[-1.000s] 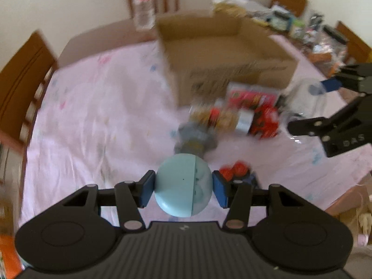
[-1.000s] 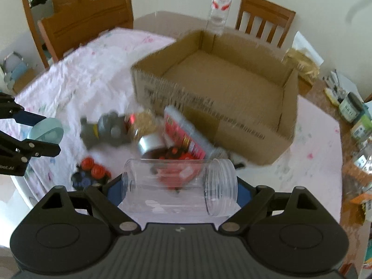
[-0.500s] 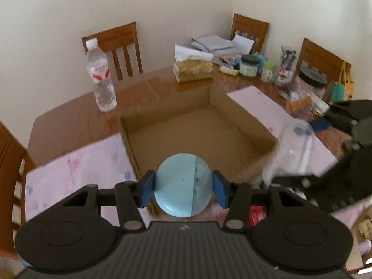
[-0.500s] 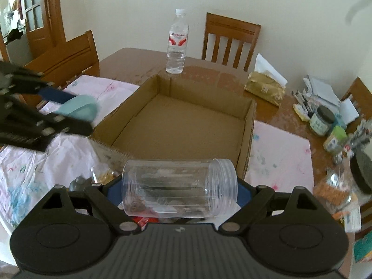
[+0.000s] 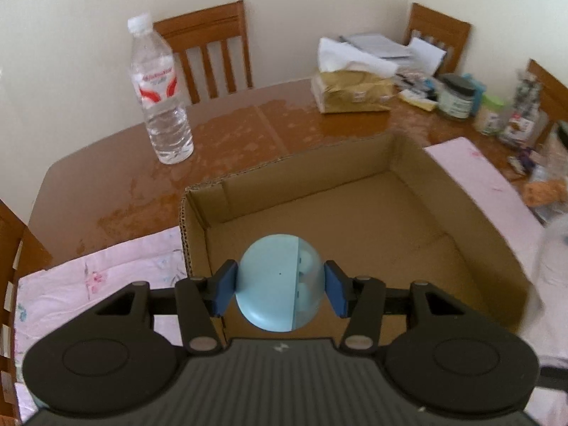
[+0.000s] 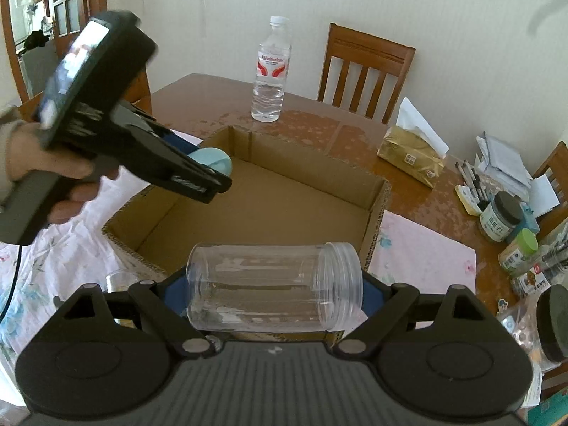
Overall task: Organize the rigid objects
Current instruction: 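Carry the blue egg into the cardboard box and open the left gripper while the right carries the jar, then lower the clear jar into the cardboard box and open the right gripper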
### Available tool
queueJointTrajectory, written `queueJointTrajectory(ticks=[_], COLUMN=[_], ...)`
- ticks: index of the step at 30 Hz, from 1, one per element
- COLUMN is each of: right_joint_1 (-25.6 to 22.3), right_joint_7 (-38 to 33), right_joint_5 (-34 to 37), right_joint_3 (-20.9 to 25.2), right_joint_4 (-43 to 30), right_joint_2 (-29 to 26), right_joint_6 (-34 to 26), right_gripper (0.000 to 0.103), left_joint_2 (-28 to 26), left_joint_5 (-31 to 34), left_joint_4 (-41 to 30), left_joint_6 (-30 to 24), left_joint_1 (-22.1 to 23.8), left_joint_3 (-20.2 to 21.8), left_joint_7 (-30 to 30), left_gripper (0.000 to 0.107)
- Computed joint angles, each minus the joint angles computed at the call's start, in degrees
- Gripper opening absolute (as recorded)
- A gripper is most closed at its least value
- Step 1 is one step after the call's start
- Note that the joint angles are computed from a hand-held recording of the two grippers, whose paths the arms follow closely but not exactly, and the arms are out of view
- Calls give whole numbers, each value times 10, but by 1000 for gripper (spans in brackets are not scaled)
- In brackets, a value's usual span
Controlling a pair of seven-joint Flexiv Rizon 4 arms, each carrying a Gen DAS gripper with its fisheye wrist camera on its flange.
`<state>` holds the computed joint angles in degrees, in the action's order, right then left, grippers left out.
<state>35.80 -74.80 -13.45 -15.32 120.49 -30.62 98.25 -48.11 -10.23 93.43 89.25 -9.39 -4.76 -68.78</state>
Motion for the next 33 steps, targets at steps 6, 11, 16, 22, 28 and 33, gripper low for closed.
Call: queueJointTrajectory(ticks=[6, 11, 16, 22, 28, 33], right_joint_1=[-19, -40, -80, -142, -180, -172], right_joint_7=[5, 9, 9, 0, -24, -30], right_joint_5=[-4, -14, -24, -40, -55, -63], right_joint_3=[13, 30, 68, 134, 178, 167], right_joint_4=[-13, -25, -50, -101, -174, -234], right_joint_2=[-7, -14, -25, -49, -93, -134], right_joint_6=[-11, -18, -30, -61, -98, -113], right_gripper=[93, 93, 93, 93, 93, 93], left_joint_2=[-37, -12, 33, 105, 135, 138], left_joint_5=[-2, -3, 2, -4, -73, -146], left_joint_4=[-51, -16, 58, 185, 277, 319], left_joint_6=[29, 61, 106, 164, 229, 247], left_joint_1=[-41, -23, -28, -13, -83, -136], left_joint_3=[57, 41, 56, 41, 107, 147], left_joint_7=[-34, -50, -63, -96, -132, -127], left_gripper=[77, 98, 100, 101, 101, 101])
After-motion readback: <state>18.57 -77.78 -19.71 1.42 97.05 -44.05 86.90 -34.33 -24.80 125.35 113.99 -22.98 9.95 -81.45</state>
